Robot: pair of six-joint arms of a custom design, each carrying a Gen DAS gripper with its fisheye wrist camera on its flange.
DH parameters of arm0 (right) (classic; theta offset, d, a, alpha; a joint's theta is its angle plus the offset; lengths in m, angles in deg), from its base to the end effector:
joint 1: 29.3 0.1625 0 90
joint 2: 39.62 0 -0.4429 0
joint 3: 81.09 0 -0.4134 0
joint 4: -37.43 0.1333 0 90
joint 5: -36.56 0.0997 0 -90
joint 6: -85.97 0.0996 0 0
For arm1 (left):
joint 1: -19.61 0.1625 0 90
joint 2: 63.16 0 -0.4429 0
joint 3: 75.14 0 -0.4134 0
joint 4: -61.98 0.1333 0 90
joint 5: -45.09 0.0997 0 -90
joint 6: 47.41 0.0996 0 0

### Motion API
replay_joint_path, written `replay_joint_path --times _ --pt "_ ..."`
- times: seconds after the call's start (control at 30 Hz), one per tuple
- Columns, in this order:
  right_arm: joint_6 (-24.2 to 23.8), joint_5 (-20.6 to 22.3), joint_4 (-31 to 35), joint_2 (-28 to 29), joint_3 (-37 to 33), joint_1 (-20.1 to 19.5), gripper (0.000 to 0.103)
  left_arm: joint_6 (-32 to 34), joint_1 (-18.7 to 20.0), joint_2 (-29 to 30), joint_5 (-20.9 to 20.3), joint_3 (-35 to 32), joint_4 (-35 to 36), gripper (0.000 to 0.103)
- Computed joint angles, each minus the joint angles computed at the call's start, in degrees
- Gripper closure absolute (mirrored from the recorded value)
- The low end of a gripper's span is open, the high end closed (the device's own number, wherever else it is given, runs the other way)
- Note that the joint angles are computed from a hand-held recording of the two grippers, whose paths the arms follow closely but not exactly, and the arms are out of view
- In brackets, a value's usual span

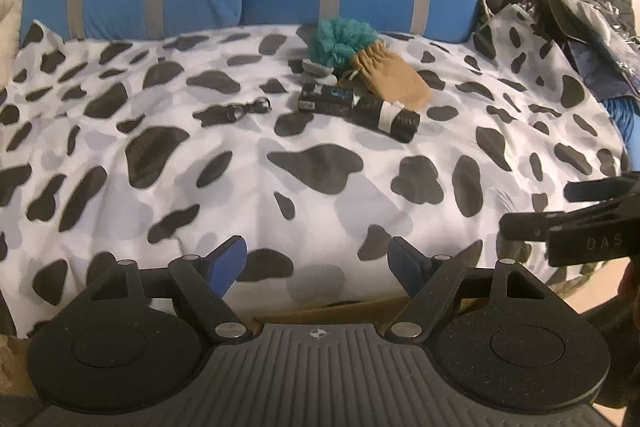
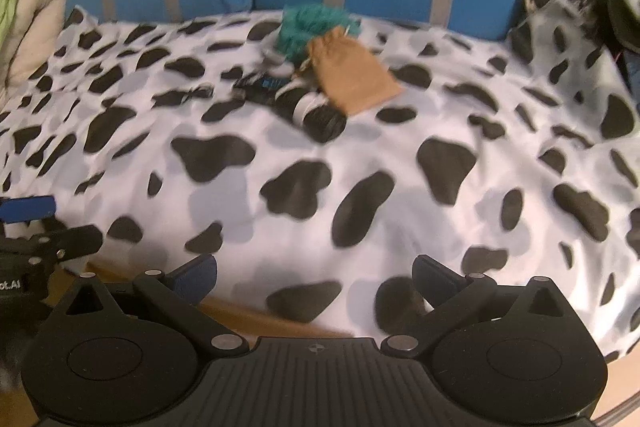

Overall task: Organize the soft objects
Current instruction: 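Move both grippers back over the remaining objects on the sheet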

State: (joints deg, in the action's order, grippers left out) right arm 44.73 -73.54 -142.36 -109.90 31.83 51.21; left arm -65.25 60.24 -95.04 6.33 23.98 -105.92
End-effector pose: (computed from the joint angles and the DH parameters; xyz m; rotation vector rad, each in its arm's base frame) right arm 0.0005 -0.5982 0.3089 0.4740 -2.3395 0.7577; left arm -0.3525 -0.5805 -0.0276 0.5416 2.3084 -0.8128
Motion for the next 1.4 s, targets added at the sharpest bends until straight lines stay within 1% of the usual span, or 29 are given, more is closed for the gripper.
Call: replay_joint_path --times 0.07,0.17,0.23,0.27,0.4,0.47,0.57,0.63,0.77,0.8,0.93,1.0,1.17,1.27,1.4 --pt "-1.37 0.55 -2.46 0.16 0.42 -0.03 0.0 2.1 -0.2 0.38 1.09 0.16 -2.0 0.026" --pt "-3.27 0.28 -5.88 0.94 0.51 0.23 0.0 3.93 -0.32 1.04 2.29 -0.31 -3.12 0.026" --pt "-2.94 0.07 -7.39 1.29 0.46 0.39 0.0 4.3 -0.31 1.38 2.72 -0.77 -3.32 0.026" --pt "-2.48 0.28 -7.44 1.36 0.3 0.4 0.0 5.32 -0.15 1.53 2.15 -0.96 -4.31 0.026" --pt "-1.14 2.59 -8.08 1.3 0.0 -0.12 0.0 7.58 0.3 2.03 1.22 -1.69 -6.67 0.026" --pt "-0.84 1.88 -10.22 2.07 -0.48 -0.07 0.0 8.84 0.37 2.53 2.17 -2.28 -7.25 0.026" --pt "0.03 1.39 -12.13 2.85 -1.37 -0.18 0.0 12.82 0.31 3.84 5.33 -3.83 -7.67 0.026" --pt "0.54 2.21 -11.63 2.76 -1.69 -0.48 0.0 14.99 0.64 4.52 5.53 -4.74 -9.37 0.026" --pt "-1.15 2.79 -10.37 3.43 -2.9 -0.46 0.0 16.26 1.69 4.43 2.88 -5.72 -10.39 0.026" --pt "-1.6 2.64 -10.01 3.72 -3.27 -0.34 0.0 16.39 1.93 4.4 2.52 -6.08 -9.89 0.026" --pt "-2.29 3.01 -8.18 4.4 -4.76 -0.17 0.0 13.32 2.54 4.16 3.05 -7.73 -3.53 0.026" --pt "-2.23 3.09 -6.81 4.69 -5.57 -0.11 0.0 12.31 3.03 3.89 2.21 -8.25 -1.64 0.026" --pt "-0.35 2.53 -1.49 5.56 -8.46 0.06 0.0 12.4 3.83 4.38 1.88 -10.28 0.6 0.026" --pt "0.62 2.4 0.36 6.25 -10.08 0.11 0.0 13.81 4.07 5.23 2.89 -11.77 0.99 0.026" --pt "0.37 1.79 1.78 7.51 -12.1 0.37 0.0 14.41 4.76 5.92 2.85 -13.89 2.92 0.026"
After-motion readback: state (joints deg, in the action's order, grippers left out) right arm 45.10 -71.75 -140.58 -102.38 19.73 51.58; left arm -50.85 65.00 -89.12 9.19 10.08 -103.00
